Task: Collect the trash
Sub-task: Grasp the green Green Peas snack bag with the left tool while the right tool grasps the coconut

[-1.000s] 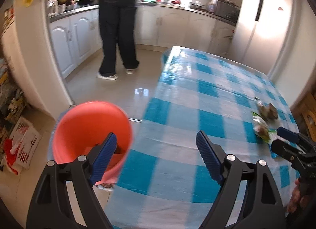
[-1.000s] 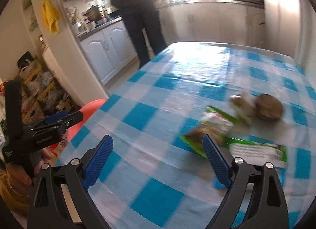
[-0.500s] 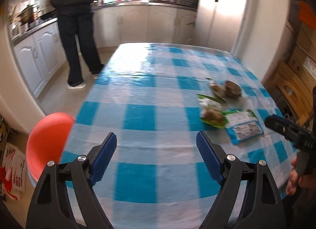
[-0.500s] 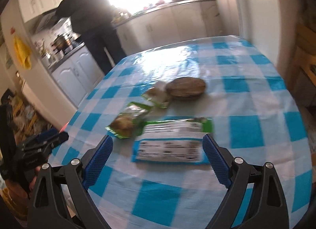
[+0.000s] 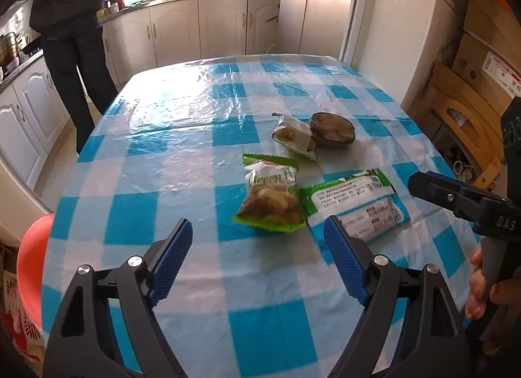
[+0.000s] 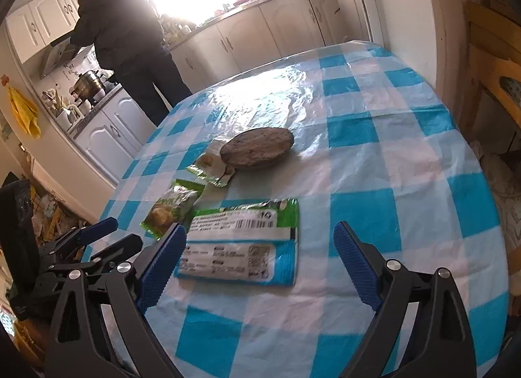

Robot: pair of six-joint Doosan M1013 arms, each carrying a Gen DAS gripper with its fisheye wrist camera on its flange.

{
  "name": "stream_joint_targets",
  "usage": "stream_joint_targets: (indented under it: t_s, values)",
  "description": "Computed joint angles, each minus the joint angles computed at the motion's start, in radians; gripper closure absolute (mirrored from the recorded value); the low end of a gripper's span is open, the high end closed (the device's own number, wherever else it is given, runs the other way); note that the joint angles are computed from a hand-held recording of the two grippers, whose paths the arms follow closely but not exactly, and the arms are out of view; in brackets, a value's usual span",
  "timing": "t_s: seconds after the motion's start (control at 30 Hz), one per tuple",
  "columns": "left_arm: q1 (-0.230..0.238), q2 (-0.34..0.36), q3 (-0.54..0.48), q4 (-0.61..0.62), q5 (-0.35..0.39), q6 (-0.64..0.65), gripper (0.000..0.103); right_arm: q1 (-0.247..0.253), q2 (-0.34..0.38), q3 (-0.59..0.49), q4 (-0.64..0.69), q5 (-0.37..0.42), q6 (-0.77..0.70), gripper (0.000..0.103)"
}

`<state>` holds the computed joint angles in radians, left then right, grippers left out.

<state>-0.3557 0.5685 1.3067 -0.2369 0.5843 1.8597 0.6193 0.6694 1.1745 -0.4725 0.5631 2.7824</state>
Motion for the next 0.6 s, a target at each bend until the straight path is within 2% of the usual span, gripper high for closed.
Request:
stream_joint_targets:
  t_s: [0.23, 0.4, 0.47, 0.6]
  values:
    - [-0.014, 0.055, -0.075, 0.046, 0.056, -0.054, 0.020, -0.040, 0.052, -0.089, 0.192, 0.037, -0.219, 0.012]
    - [-0.016, 0.082, -0.111, 0.044, 0.080, -0.050, 0.020, -0.056, 0.097, -0.169, 0.248, 0.076, -0.307, 0.012]
    - [-0.013, 0.094, -0.127, 0.033, 0.097, -0.044, 0.020, -0.063, 0.126, -0.222, 0.292, 0.118, -0.373, 0.012]
    - [-0.009, 0.106, -0.145, 0.014, 0.104, -0.033, 0.020, -0.070, 0.163, -0.292, 0.302, 0.174, -0.408, 0.012]
